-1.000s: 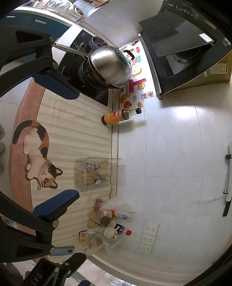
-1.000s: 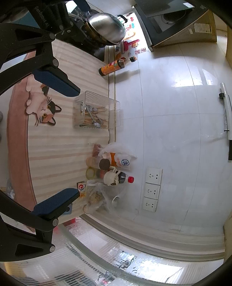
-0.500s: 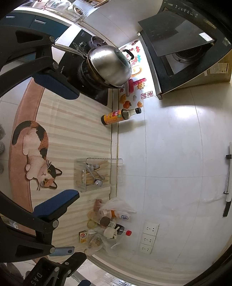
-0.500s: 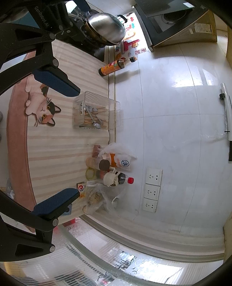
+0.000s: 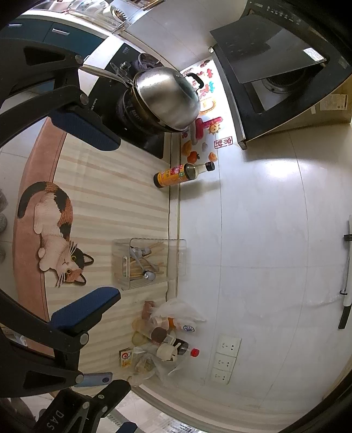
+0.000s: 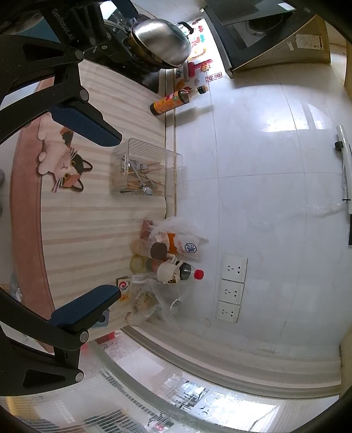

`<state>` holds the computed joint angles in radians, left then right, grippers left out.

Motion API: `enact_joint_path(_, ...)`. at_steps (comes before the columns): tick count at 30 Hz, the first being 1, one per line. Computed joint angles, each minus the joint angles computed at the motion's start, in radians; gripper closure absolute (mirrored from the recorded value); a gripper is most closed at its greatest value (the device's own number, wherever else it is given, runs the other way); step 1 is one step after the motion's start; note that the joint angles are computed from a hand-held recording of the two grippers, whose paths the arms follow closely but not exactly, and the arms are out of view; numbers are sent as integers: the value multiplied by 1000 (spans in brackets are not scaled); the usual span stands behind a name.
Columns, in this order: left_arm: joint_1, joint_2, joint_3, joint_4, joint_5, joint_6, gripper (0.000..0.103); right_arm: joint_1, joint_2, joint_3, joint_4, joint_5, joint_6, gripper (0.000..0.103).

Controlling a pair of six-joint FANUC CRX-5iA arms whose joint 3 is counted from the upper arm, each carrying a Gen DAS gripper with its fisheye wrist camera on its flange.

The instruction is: Organize utensils

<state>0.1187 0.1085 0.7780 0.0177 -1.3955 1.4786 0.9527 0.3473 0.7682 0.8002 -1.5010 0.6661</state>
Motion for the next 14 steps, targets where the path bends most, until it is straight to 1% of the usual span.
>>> enact_joint_path(14,5,2,-4,15,6,3,0,-5,1,4,-6,3,10,0)
